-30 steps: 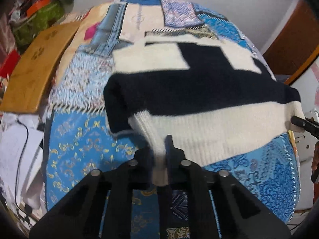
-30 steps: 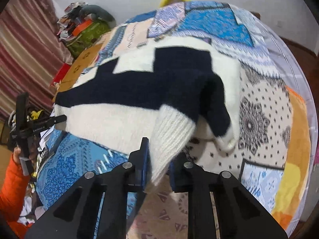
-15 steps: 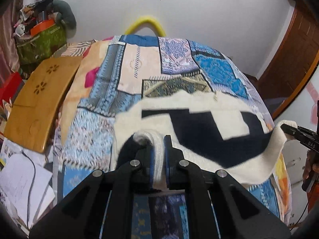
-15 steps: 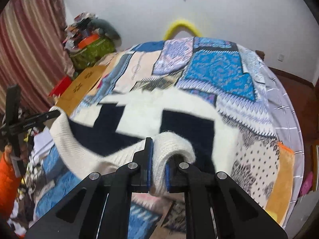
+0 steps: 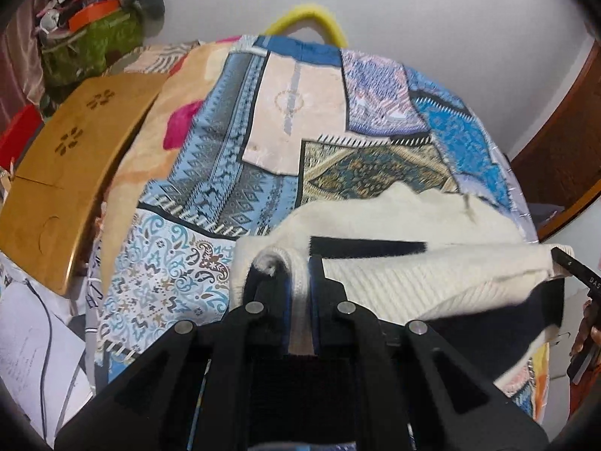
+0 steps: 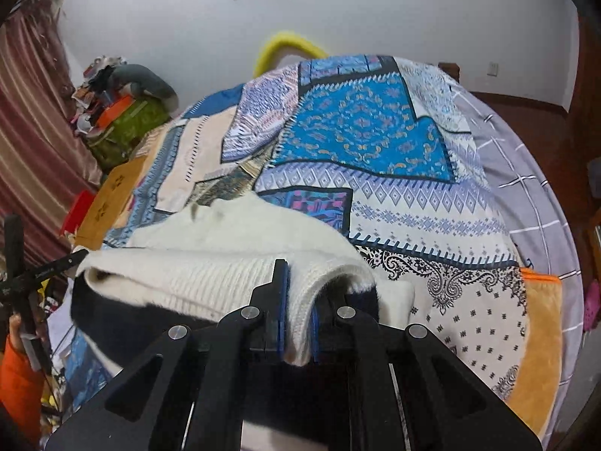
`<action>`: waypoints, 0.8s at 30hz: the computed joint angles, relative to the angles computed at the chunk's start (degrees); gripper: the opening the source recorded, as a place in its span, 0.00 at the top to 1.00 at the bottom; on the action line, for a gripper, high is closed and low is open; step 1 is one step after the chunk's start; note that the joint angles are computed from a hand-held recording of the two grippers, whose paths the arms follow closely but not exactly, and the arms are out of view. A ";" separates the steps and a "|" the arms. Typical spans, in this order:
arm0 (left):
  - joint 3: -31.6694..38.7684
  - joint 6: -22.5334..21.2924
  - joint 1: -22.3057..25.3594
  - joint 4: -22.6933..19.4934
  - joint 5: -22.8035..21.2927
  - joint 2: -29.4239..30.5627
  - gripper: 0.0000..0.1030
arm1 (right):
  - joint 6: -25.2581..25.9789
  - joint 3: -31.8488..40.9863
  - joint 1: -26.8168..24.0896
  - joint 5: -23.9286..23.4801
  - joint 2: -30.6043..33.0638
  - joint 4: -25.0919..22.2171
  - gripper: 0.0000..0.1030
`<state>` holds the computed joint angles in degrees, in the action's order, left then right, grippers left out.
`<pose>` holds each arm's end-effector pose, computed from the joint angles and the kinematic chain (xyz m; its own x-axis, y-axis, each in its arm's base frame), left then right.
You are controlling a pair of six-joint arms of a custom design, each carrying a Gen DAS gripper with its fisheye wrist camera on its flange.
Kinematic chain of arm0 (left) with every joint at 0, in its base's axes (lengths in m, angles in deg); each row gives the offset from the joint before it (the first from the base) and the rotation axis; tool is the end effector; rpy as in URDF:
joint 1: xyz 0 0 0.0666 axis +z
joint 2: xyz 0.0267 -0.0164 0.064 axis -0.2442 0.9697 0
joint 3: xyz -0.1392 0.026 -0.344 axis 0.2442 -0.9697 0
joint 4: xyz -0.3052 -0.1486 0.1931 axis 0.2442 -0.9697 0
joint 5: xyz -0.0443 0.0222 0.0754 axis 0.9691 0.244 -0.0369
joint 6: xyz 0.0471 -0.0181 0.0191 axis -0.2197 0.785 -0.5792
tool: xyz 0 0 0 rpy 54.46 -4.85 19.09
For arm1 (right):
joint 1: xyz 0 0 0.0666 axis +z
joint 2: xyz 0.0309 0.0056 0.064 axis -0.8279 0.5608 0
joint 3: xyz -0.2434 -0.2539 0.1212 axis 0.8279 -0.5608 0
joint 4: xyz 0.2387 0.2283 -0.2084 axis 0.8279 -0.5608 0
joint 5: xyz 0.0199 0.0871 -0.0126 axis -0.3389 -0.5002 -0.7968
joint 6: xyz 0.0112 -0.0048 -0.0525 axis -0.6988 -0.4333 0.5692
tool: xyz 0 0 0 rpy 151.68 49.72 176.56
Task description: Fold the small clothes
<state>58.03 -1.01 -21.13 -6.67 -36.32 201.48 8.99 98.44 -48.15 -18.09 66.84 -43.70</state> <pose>0.6928 -0.0967 0.3509 -0.8228 0.2597 -0.5054 0.4027 0.8941 -0.1961 0.4487 0.0595 0.4056 -0.7216 0.3629 -0.5896 0.2387 0.9298 0.2803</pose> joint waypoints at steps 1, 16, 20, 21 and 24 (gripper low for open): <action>0.70 -0.06 -0.15 -0.60 -0.38 0.76 0.92 | 0.13 0.08 -0.04 -0.01 0.47 0.02 0.92; 16.80 1.53 0.97 -13.76 3.38 9.07 0.84 | 0.49 1.94 -1.13 -0.74 1.30 -0.31 0.89; 20.17 2.24 1.56 -16.30 4.38 10.18 0.77 | 1.15 2.55 -0.80 1.50 0.28 -0.84 0.78; 18.31 2.68 1.46 -14.45 2.31 8.86 0.68 | 1.12 2.39 -0.77 2.27 -0.23 -0.46 0.69; 8.17 3.85 1.78 -3.90 -1.17 2.42 0.36 | 0.97 1.93 -0.58 6.04 -1.83 0.50 0.54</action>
<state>66.20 2.84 -19.35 -10.58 -37.49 203.90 9.96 100.37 -48.73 -12.05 65.02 -43.21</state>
